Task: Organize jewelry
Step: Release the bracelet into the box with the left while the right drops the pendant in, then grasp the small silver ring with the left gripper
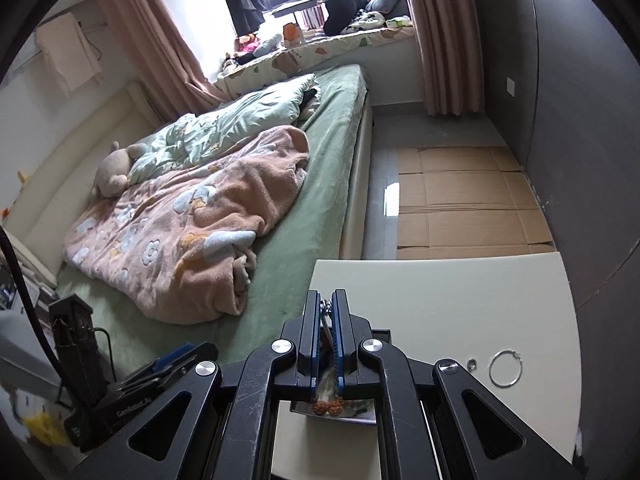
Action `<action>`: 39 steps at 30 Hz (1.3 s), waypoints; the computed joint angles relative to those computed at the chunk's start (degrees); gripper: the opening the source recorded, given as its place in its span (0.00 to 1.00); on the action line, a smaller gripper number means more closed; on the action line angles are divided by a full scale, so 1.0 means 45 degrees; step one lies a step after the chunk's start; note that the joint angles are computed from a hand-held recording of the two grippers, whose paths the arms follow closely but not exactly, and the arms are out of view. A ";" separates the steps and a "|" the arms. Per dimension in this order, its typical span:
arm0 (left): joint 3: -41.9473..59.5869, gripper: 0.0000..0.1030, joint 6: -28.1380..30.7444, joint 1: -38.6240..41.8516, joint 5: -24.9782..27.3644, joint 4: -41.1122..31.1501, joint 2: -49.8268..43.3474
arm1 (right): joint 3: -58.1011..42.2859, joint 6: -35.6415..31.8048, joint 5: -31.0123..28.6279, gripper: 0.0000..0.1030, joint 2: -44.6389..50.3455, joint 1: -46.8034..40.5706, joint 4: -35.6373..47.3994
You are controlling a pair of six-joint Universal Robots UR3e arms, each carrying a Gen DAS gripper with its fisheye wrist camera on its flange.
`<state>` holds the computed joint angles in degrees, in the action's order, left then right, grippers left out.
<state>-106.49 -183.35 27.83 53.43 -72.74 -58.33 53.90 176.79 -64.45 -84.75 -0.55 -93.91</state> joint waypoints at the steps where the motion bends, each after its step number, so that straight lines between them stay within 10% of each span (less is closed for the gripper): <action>1: -0.0005 0.88 0.0000 0.0021 -0.0041 -0.0057 0.0052 | -0.0072 -0.0010 -0.0137 0.23 0.0118 0.0068 0.0186; 3: 0.0043 0.88 -0.0095 -0.0084 -0.0061 -0.0030 0.0030 | 0.0751 0.0006 0.0150 0.58 -0.0289 -0.0195 -0.0152; 19: 0.3418 0.88 -0.2294 -0.6606 0.3152 0.3052 -0.5135 | 0.4968 -0.3759 0.1432 0.59 -0.4083 -0.5772 0.2063; 27: 0.7235 0.86 -0.2457 -0.9230 0.4888 0.2113 -0.8413 | 0.5577 -0.6078 0.1865 0.59 -0.4697 -0.8276 0.3421; 39: 1.4036 0.56 -0.2375 -1.1025 0.5919 -0.1815 -1.3715 | 0.5236 -0.8702 0.2273 0.59 -0.4448 -1.1094 0.5661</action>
<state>-43.33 -194.04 -21.78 80.06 -80.91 -120.05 77.46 137.63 -54.22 -104.77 -50.47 -68.44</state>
